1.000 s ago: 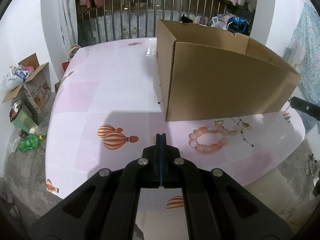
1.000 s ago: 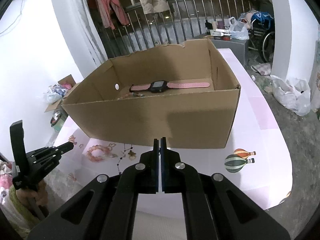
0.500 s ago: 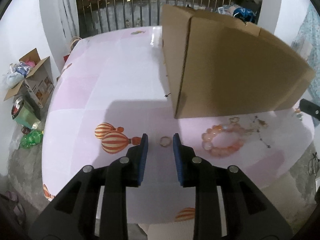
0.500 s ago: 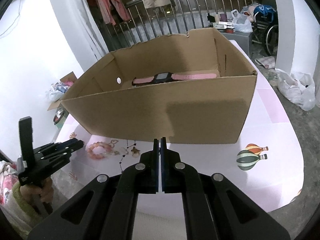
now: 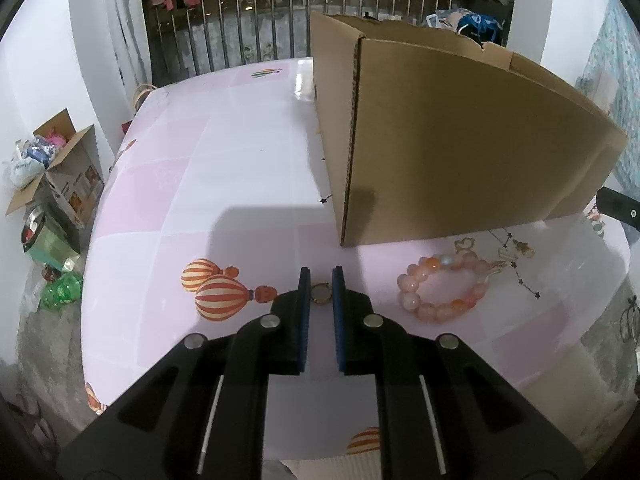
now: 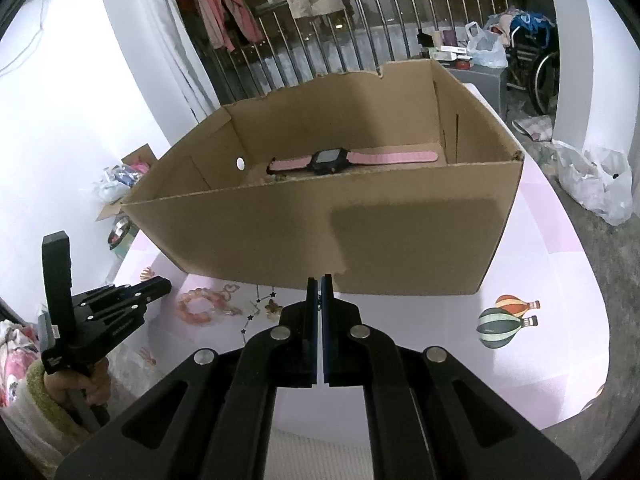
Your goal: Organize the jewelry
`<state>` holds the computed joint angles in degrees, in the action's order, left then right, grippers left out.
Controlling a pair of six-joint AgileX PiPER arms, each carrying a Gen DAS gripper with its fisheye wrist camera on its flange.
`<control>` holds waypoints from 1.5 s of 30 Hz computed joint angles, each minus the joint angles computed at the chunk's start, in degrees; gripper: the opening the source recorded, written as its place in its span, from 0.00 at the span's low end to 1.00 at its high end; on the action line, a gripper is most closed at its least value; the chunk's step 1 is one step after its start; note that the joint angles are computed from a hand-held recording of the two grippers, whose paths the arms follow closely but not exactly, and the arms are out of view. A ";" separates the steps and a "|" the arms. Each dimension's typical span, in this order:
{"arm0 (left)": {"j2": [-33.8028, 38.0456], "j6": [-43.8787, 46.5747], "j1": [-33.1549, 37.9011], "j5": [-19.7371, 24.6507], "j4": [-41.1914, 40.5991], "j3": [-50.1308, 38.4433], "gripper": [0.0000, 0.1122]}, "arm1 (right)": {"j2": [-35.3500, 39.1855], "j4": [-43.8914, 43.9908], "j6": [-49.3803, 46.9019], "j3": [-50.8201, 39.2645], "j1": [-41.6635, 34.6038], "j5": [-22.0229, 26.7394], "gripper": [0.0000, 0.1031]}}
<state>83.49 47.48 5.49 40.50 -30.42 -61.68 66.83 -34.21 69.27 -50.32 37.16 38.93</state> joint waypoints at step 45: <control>-0.03 -7.21 -3.88 -1.58 5.72 0.01 0.20 | 0.10 8.05 -9.56 0.05 -5.06 -4.42 0.02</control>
<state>83.46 40.27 1.61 38.92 -24.69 -61.67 66.93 -26.17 59.71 -50.27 32.10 34.51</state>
